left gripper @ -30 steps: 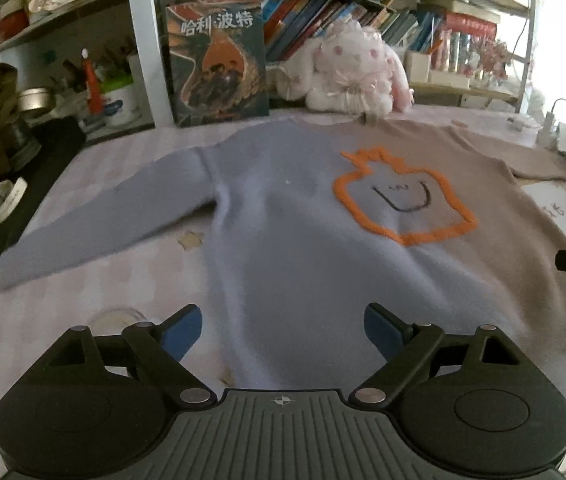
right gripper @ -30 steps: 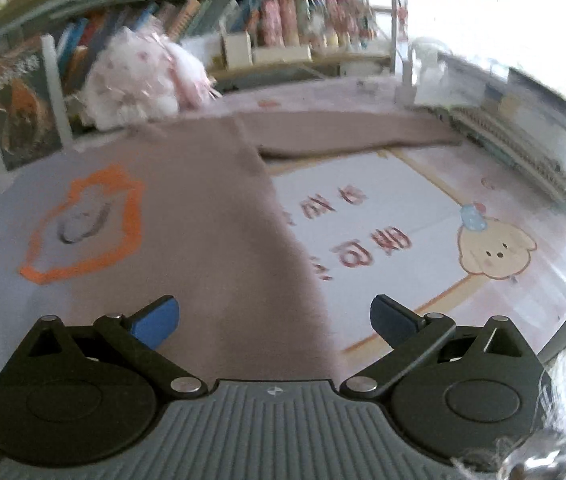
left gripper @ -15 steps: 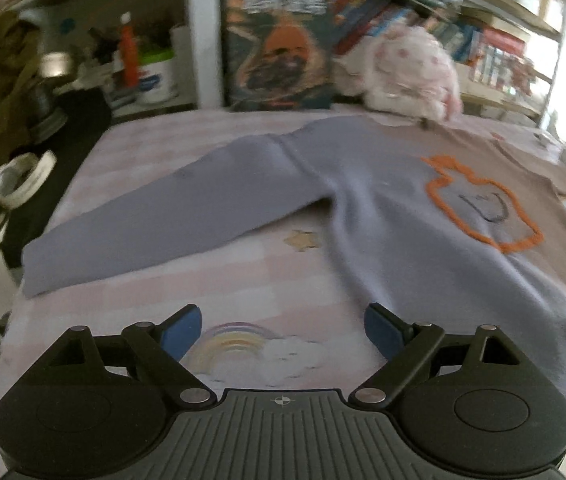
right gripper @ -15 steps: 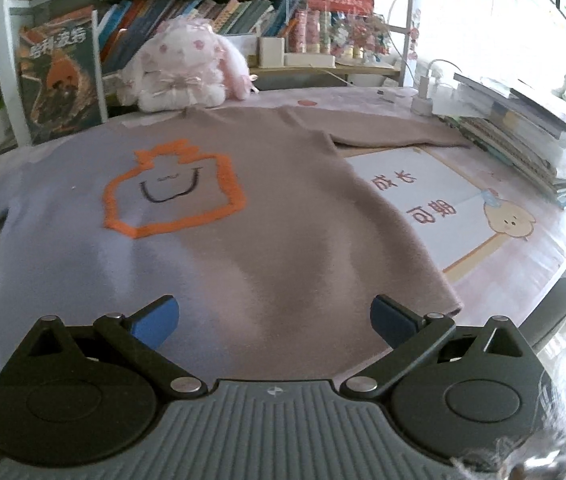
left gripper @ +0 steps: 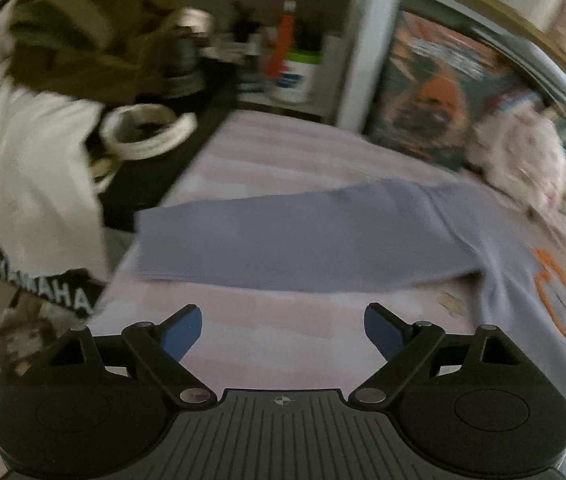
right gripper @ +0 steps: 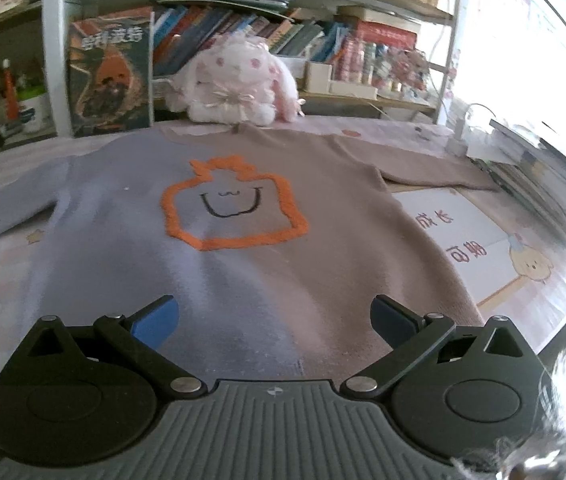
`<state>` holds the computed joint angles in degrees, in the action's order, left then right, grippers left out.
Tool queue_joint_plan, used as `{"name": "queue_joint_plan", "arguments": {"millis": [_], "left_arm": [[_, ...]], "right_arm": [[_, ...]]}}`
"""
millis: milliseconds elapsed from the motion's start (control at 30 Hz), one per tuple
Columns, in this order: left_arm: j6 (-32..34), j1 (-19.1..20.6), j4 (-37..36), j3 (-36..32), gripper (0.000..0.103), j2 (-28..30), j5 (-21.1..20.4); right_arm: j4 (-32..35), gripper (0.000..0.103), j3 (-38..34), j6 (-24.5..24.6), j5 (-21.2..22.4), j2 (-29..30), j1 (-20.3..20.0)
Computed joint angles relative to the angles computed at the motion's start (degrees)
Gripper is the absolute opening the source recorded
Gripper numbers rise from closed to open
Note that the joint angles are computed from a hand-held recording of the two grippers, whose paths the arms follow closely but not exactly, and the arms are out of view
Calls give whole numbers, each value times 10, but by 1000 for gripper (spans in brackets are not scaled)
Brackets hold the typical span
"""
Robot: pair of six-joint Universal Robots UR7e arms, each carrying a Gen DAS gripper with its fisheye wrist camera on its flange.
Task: Fold clothes
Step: 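Move the left gripper toward the lavender sleeve while the right gripper hovers over the sweater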
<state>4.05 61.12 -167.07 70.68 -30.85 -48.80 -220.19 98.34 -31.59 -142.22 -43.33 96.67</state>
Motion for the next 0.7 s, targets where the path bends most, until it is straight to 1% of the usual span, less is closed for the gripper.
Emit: {"name": "queue_joint_plan", "arguments": {"millis": [67, 167, 267, 333, 367, 433, 600, 633, 700], "left_arm": [[-8, 6, -13, -3, 91, 0, 4], [-16, 16, -44, -7, 90, 2, -1], [-42, 23, -70, -15, 88, 7, 6], [-69, 31, -73, -21, 80, 8, -1], [-85, 36, -69, -25, 78, 7, -12], [-106, 44, -62, -35, 67, 9, -32], [-130, 50, -44, -66, 60, 22, -43], [-143, 52, -40, -68, 60, 22, -55], [-173, 58, -30, -71, 55, 21, -89]], "right_arm": [[6, 103, 2, -2, -1, -1, 2], [20, 103, 6, 1, -8, -4, 4], [33, 103, 9, 1, -13, -6, 4], [35, 103, 11, -1, -16, -7, 5], [35, 103, 13, -2, -17, -8, 5], [36, 103, 15, -2, -21, -9, 6], [36, 103, 18, -2, -34, -11, 6], [34, 103, 18, -4, -36, -11, 7], [34, 103, 19, -4, -38, -12, 7]]}}
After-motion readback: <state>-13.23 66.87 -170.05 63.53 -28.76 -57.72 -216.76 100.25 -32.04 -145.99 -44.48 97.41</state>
